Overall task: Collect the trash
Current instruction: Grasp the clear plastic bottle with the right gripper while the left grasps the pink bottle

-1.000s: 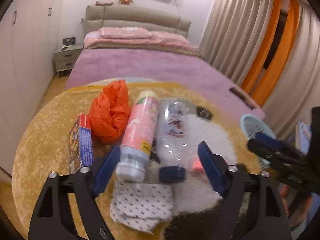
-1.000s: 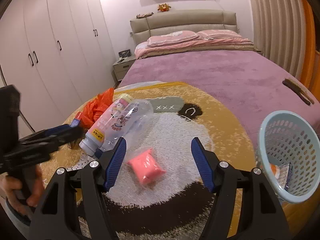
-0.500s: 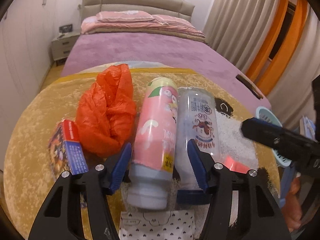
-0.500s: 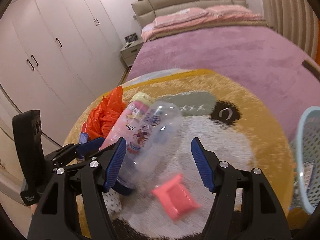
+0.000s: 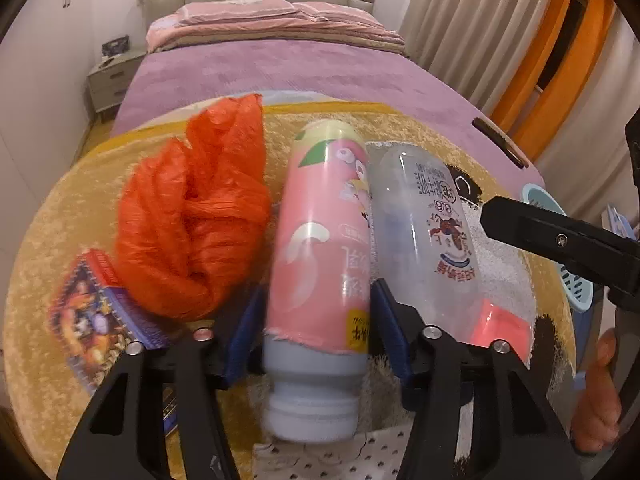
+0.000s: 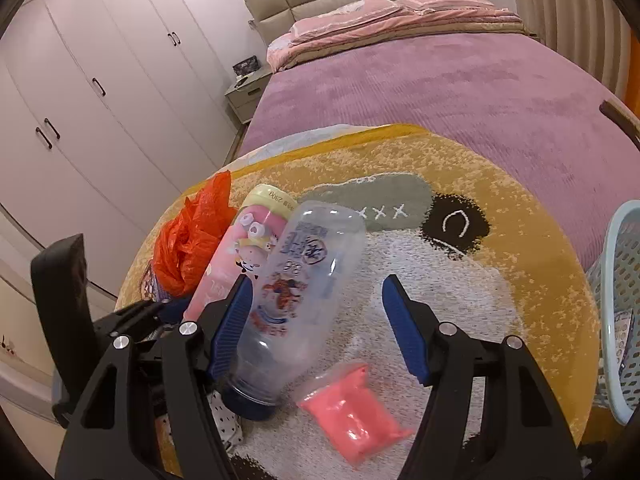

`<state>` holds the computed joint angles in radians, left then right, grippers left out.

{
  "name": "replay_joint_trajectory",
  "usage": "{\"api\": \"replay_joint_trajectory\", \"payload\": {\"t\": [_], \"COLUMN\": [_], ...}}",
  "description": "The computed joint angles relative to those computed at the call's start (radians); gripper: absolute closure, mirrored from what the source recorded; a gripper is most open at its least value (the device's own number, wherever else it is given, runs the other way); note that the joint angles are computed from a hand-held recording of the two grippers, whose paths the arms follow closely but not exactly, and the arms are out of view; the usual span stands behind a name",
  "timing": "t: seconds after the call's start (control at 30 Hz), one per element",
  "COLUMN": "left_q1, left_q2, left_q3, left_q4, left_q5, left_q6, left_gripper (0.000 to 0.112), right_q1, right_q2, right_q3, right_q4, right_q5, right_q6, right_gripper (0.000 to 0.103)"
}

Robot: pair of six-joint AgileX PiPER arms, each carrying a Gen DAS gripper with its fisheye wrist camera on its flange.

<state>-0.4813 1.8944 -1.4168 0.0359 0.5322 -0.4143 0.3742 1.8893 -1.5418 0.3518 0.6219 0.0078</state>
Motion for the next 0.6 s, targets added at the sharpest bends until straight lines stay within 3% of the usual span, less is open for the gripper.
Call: {"api": "replay_joint_trajectory", "payload": {"t": [0.23, 0.3, 0.53, 0.6], "left_q1": [0.020, 0.016, -0.015, -0.010], "left_q2": [-0.128, -0.175, -0.256, -0.270], "left_q3": [0.199, 0.255, 0.348, 0.371], "left_q4": [-0.085, -0.051, 0.131, 0.122], "left_q5": [-0.194, -0.237, -0.288, -0.304], "left_q6": [-0.015, -0.069, -0.306, -0.310], "left_gripper": [0.067, 0.067, 0.067, 0.067], "right_q1": [0.021, 0.026, 0.062, 0.075], "right_q2": [0.043, 0.060, 0.135, 0.165], "right_q3": [-0.048, -0.065, -0.158, -0.198], "right_q4": [-0.015, -0.007, -0.080, -0.116], "right_q5": [0.021, 0.032, 0.079, 0.102], "right_q6": [0.052, 0.063, 0.179, 0.220], "right_gripper": [0.039, 0.039, 0.039, 0.039]}}
